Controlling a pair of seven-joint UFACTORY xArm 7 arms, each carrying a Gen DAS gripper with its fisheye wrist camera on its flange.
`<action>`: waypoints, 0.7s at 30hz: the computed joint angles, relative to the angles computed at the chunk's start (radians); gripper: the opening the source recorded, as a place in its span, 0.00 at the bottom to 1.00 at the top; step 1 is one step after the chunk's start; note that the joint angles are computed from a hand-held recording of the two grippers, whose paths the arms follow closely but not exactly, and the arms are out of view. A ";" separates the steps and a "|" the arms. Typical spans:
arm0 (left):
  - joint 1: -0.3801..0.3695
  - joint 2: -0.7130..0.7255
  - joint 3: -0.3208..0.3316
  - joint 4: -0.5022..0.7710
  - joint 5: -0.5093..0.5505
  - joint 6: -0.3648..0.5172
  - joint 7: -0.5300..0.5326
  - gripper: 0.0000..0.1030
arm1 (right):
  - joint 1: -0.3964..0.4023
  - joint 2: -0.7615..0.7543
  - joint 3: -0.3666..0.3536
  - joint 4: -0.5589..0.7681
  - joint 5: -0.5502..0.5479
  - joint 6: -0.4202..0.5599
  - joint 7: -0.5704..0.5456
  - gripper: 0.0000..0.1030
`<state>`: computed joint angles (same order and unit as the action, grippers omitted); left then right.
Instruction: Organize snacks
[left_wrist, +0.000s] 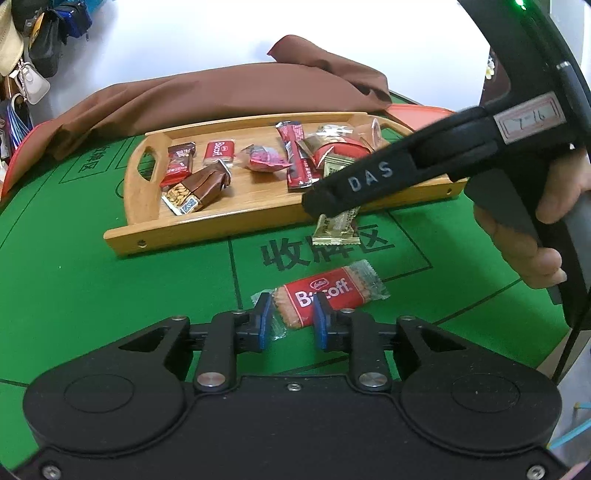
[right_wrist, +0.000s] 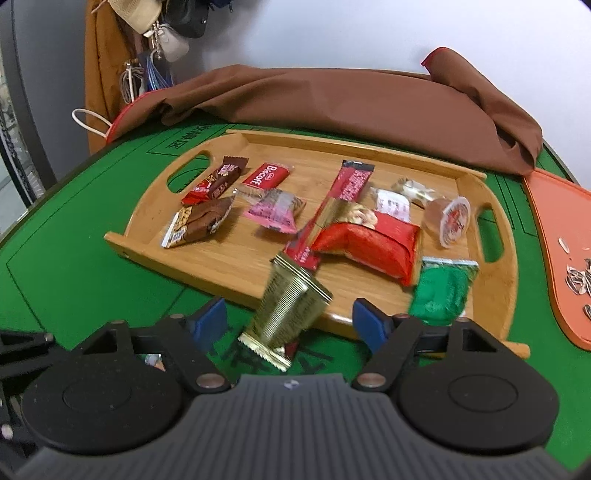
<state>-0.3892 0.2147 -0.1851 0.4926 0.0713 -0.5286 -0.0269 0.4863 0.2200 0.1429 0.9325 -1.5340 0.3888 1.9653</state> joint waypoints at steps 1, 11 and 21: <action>0.008 0.001 -0.002 0.000 0.012 -0.002 -0.007 0.26 | 0.001 0.005 0.000 0.007 -0.002 -0.001 0.005 0.76; 0.021 0.001 0.004 -0.006 0.016 -0.010 -0.013 0.33 | 0.008 -0.009 -0.003 -0.006 -0.013 0.028 0.064 0.36; -0.036 0.007 0.043 -0.001 -0.133 -0.021 0.102 0.38 | -0.019 -0.138 0.031 -0.178 0.033 0.073 0.082 0.36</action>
